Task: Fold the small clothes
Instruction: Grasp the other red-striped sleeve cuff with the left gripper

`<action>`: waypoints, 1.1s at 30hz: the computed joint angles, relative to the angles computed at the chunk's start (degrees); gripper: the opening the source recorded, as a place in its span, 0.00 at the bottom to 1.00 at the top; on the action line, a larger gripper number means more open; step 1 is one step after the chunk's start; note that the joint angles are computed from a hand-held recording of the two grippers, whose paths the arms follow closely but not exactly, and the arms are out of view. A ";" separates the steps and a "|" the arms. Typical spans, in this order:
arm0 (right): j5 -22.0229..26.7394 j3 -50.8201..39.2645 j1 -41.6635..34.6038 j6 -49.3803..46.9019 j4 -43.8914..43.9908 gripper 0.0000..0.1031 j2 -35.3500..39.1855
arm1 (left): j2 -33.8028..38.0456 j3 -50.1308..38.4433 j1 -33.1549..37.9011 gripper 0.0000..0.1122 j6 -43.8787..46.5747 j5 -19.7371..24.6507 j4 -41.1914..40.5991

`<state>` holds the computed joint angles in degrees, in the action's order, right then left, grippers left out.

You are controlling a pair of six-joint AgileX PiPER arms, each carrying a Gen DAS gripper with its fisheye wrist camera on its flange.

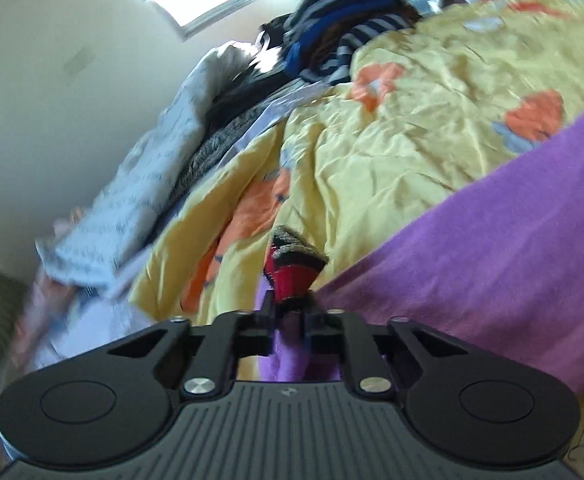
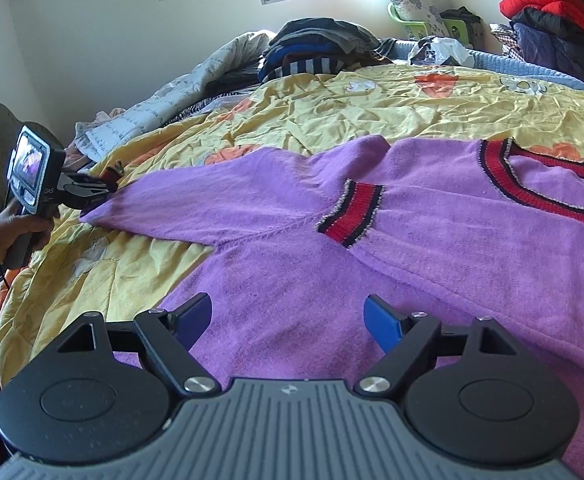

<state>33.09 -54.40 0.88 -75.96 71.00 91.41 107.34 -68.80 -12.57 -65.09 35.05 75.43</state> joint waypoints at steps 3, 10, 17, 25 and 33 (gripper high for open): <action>0.33 0.27 -0.70 -0.23 0.37 0.80 -0.37 | -3.53 4.17 1.24 0.07 -10.30 -2.67 4.48; 1.26 1.12 -1.75 -1.07 1.67 0.80 -1.88 | -12.45 10.28 4.07 0.07 -26.56 -6.88 8.14; 1.41 2.59 -2.47 -1.07 1.74 0.81 -3.39 | -14.35 8.39 -2.75 0.07 -29.31 -1.06 6.99; -4.86 4.34 -2.95 -2.97 3.45 0.85 -5.19 | -8.15 -2.87 -13.19 0.07 -17.76 6.36 -5.95; -13.85 5.14 -1.89 6.89 -2.56 0.93 -6.61 | -0.95 -14.69 -20.97 0.07 -14.78 13.62 -13.23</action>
<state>19.23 -49.26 -1.01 -69.06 68.44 84.80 106.39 -83.49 -33.53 -79.86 48.66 62.20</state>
